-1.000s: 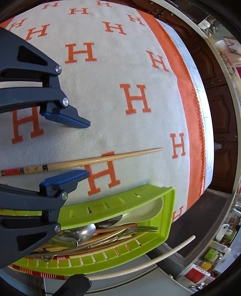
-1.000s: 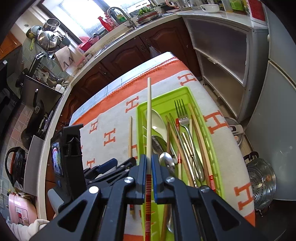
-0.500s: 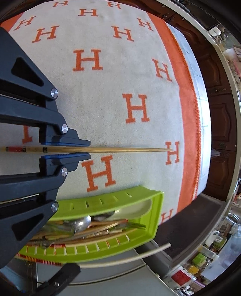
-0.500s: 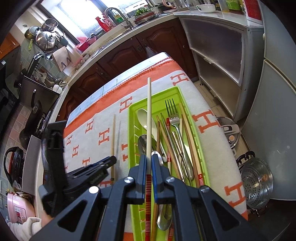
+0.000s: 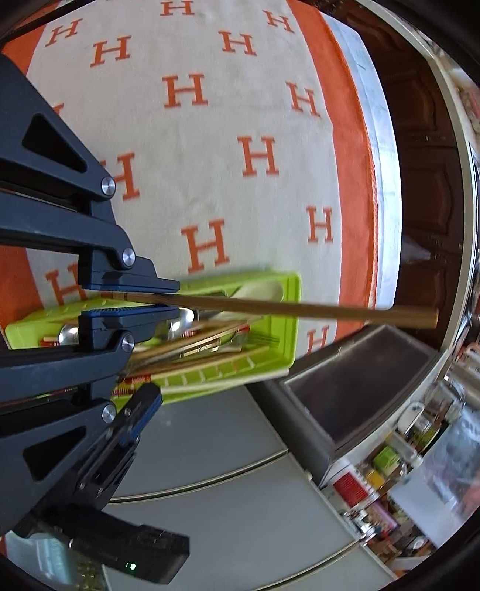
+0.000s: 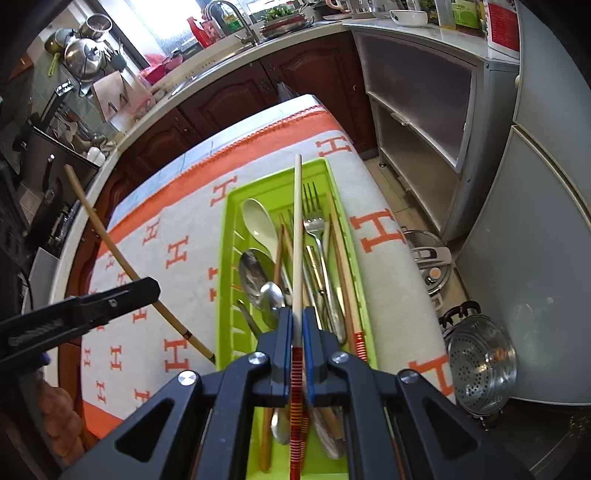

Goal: Organize utensils
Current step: 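Carry both chopsticks into the green tray and open both tools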

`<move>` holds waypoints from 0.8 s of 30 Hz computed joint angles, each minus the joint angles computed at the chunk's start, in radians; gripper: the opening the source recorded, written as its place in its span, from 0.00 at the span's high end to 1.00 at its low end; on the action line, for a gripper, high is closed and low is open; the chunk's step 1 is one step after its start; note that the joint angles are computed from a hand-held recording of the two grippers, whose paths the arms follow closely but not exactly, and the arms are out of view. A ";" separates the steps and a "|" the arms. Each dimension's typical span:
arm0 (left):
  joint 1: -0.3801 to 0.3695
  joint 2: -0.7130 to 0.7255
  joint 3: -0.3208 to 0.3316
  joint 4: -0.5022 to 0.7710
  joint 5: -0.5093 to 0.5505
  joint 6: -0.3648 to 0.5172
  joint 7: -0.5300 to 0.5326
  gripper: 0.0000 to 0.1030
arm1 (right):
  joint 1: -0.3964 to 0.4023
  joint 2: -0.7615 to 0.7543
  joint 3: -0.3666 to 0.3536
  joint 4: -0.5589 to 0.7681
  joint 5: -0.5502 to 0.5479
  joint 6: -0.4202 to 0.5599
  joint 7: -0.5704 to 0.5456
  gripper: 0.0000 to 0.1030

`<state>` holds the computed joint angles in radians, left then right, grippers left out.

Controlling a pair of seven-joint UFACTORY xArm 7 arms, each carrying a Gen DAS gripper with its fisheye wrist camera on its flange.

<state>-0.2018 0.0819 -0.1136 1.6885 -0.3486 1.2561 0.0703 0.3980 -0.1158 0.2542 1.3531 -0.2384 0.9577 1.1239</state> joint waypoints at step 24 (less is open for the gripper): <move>0.048 0.110 -0.006 0.280 -0.108 0.374 0.099 0.96 | -0.013 -0.020 -0.012 -0.035 0.060 -0.017 -0.010 0.94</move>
